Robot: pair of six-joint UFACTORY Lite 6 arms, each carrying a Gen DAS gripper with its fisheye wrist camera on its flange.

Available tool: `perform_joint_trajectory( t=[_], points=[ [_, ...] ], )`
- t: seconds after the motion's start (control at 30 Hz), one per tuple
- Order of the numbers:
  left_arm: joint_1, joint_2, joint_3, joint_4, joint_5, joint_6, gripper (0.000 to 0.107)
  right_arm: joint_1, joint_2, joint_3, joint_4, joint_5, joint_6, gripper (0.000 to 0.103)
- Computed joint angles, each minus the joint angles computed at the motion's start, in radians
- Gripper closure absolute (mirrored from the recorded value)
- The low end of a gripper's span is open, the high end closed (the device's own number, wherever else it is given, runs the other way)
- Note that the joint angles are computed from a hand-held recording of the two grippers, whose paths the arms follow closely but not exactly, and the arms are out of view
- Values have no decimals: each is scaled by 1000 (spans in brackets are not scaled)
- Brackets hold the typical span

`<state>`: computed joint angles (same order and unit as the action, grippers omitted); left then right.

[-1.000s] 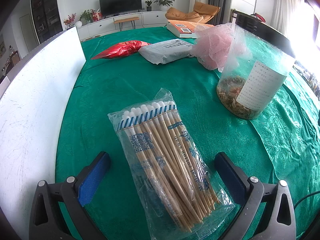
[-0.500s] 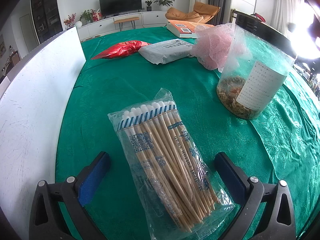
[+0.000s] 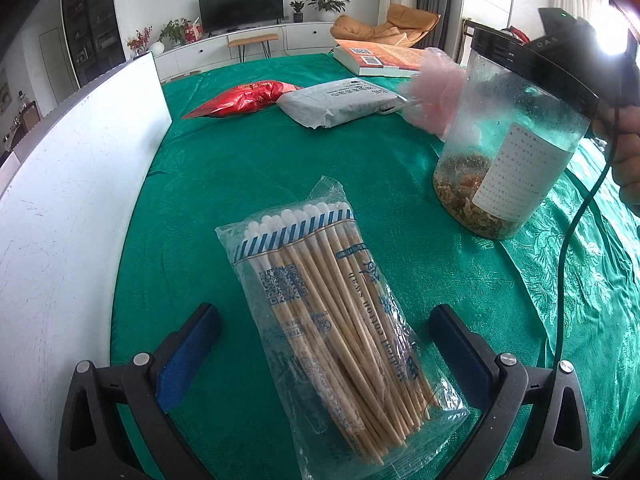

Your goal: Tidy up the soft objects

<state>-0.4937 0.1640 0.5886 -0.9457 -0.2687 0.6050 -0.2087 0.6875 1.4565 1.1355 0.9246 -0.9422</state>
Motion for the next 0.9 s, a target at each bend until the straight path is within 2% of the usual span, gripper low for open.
perform_joint_trajectory(
  t=[0.17,0.27,0.37,0.4,0.43,0.5,0.57,0.6,0.77,0.83,0.9],
  points=[
    [0,0,0,-1,0,1,4,-183,-224,-287,73,-22,-206,93],
    [0,1,1,-1,0,1,4,-294,-437,-525,20,-88,-322,93],
    [0,1,1,-1,0,1,4,-415,-686,-811,16,-135,-494,88],
    [1,2,2,0,0,1,4,-458,-768,-903,29,-147,-555,80],
    [0,1,1,-1,0,1,4,-503,-845,-985,40,-158,-611,55],
    [1,2,2,2,0,-1,4,-586,-967,-1120,65,-156,-705,22],
    [1,2,2,2,0,-1,4,-637,-1051,-1213,84,-179,-784,22],
    [1,3,2,3,0,-2,4,-610,-1084,-1250,94,-228,-798,22],
    [1,3,2,3,0,-3,4,-335,-1223,-1340,102,-547,-686,23],
    [1,3,2,3,0,-3,4,-214,-1271,-1374,53,-669,-596,21],
    [1,3,2,3,-1,-3,4,-222,-1276,-1376,51,-659,-610,21]
  ],
)
